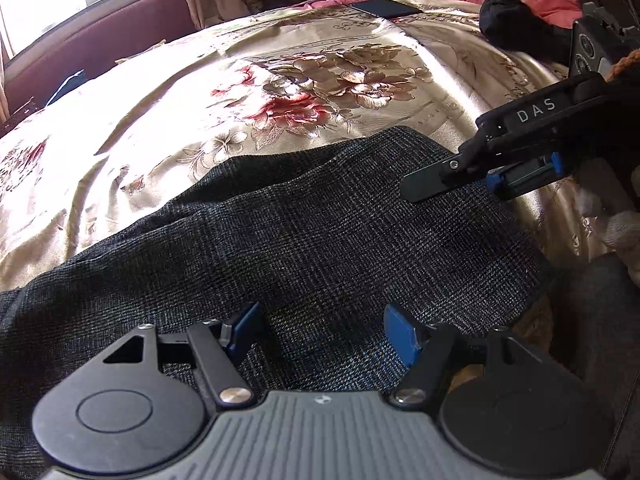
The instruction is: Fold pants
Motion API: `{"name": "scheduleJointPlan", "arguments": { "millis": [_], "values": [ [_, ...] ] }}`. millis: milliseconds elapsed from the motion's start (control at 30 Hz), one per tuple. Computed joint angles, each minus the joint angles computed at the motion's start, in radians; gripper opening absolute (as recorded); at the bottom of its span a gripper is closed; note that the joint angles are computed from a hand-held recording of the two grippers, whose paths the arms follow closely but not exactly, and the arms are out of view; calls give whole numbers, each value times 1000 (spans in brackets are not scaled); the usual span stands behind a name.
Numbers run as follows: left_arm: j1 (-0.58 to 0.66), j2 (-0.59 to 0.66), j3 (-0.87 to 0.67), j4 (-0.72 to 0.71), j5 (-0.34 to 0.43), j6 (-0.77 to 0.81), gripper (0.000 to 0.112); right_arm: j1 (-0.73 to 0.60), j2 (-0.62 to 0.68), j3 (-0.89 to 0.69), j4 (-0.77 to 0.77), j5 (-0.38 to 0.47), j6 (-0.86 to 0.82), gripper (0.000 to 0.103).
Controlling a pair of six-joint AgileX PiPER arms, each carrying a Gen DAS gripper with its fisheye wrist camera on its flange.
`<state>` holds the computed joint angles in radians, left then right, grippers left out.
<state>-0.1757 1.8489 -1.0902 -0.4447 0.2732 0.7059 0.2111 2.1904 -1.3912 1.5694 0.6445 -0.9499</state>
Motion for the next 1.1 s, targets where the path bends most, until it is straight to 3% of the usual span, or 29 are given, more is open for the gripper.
{"name": "scheduleJointPlan", "arguments": {
  "millis": [33,67,200,400,633,767,967,1100],
  "values": [
    [-5,5,-8,24,3,-30,80,8,-3,3,13,-10,-10,38],
    [-12,11,-17,63,4,-75,81,16,-5,-1,-8,-28,9,15],
    [-43,25,-43,203,11,-246,81,-5,-1,7,-6,-12,36,13],
    [-93,54,-99,310,36,-376,80,-36,-17,-5,-67,-17,67,12],
    [-159,131,-221,239,74,-344,80,-133,-86,9,-191,-55,134,7],
    [-199,181,-293,200,93,-319,80,-177,-100,-3,-282,-19,162,9],
    [-210,181,-307,222,110,-338,80,-208,-66,29,-180,43,104,23],
    [-211,132,-242,210,85,-320,80,-253,-29,51,-40,139,16,36]
  ]
}}
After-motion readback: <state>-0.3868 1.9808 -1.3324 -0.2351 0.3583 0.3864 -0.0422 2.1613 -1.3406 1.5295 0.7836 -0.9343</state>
